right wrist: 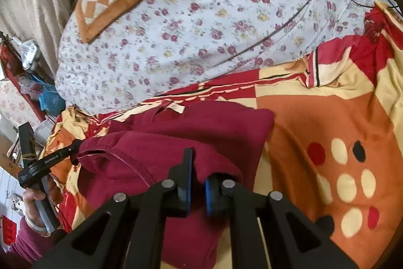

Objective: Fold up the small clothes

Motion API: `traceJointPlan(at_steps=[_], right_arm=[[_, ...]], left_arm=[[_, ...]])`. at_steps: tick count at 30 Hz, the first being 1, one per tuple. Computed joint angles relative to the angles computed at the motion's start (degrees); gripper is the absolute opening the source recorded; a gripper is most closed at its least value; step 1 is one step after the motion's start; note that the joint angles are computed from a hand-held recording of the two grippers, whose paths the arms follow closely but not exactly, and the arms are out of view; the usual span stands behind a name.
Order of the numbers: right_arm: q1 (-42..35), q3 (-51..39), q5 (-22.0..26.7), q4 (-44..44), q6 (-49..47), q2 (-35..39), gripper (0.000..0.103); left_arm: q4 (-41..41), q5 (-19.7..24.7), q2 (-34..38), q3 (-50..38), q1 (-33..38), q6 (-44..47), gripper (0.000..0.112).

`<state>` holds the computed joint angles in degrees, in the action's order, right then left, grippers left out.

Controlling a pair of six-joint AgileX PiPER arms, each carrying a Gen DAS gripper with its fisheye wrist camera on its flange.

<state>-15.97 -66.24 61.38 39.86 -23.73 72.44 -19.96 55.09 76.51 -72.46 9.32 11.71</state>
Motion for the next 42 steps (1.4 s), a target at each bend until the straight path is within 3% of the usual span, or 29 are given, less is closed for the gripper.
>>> traceJointPlan(at_steps=[8, 13, 17, 19, 21, 22, 23, 24, 25, 29, 32, 35, 37, 38, 40, 42], right_arm=[[2.8, -4.6, -3.9, -0.5, 1.3, 10.6, 0.008], [3.2, -5.9, -6.7, 3.1, 0.8, 16.7, 0.008], [1.3, -6.0, -4.8, 6.5, 0.7, 19.0, 0.013], [-0.4, -4.6, -3.9, 8.6, -0.7, 16.8, 0.027], [-1.5, -3.2, -4.5, 8.0, -0.2, 13.1, 0.063], [-2.2, -2.5, -4.9, 8.3, -0.5, 11.6, 0.065], [-3.4, -1.7, -4.6, 10.1, -2.4, 9.8, 0.065], [-4.4, -1.3, -3.4, 12.1, -4.7, 8.7, 0.065], [-4.8, -1.2, -2.1, 13.3, -6.4, 7.9, 0.065], [1.3, -2.5, -2.5, 8.7, -5.9, 7.5, 0.062], [8.5, -4.2, -7.7, 0.6, -1.8, 10.3, 0.061], [14.2, -8.7, -11.9, -10.4, 6.1, 16.4, 0.061], [16.5, -12.8, -12.8, -18.1, 12.1, 21.4, 0.056], [17.2, -13.7, -13.7, -21.1, 14.2, 22.7, 0.047], [18.1, -14.6, -16.4, -25.7, 17.0, 25.0, 0.039], [17.6, -15.4, -17.1, -25.2, 17.1, 26.8, 0.040]], left_arm=[[0.1, -1.5, 8.9, -5.1, -1.0, -3.3, 0.000], [0.3, -4.7, 12.1, -5.2, -1.5, -4.0, 0.000], [-6.1, -3.0, 13.7, -5.9, 1.2, 1.5, 0.000], [-10.9, -1.0, 13.2, -6.3, 3.8, 5.3, 0.004], [-13.8, 0.2, 12.1, -6.5, 5.6, 7.1, 0.009], [-14.6, 0.9, 11.4, -6.8, 6.0, 7.9, 0.013], [-14.6, 1.1, 10.8, -7.0, 5.9, 8.1, 0.018], [-12.7, -0.8, 8.9, -6.2, 5.2, 7.3, 0.038], [-11.8, -2.7, 7.2, -5.2, 4.7, 7.1, 0.050], [-14.2, -3.5, 6.1, -4.8, 5.1, 8.6, 0.054], [-8.6, -3.5, 8.0, -5.6, 1.5, 5.3, 0.054], [2.9, -5.6, 10.8, -5.3, -3.8, -2.3, 0.054], [6.0, -5.6, 14.3, -6.1, -4.7, -5.8, 0.054], [7.1, -5.8, 15.9, -6.4, -4.7, -6.9, 0.054], [6.8, -6.7, 18.7, -6.6, -4.1, -7.1, 0.055], [4.8, -7.7, 19.5, -6.2, -3.2, -6.0, 0.058]])
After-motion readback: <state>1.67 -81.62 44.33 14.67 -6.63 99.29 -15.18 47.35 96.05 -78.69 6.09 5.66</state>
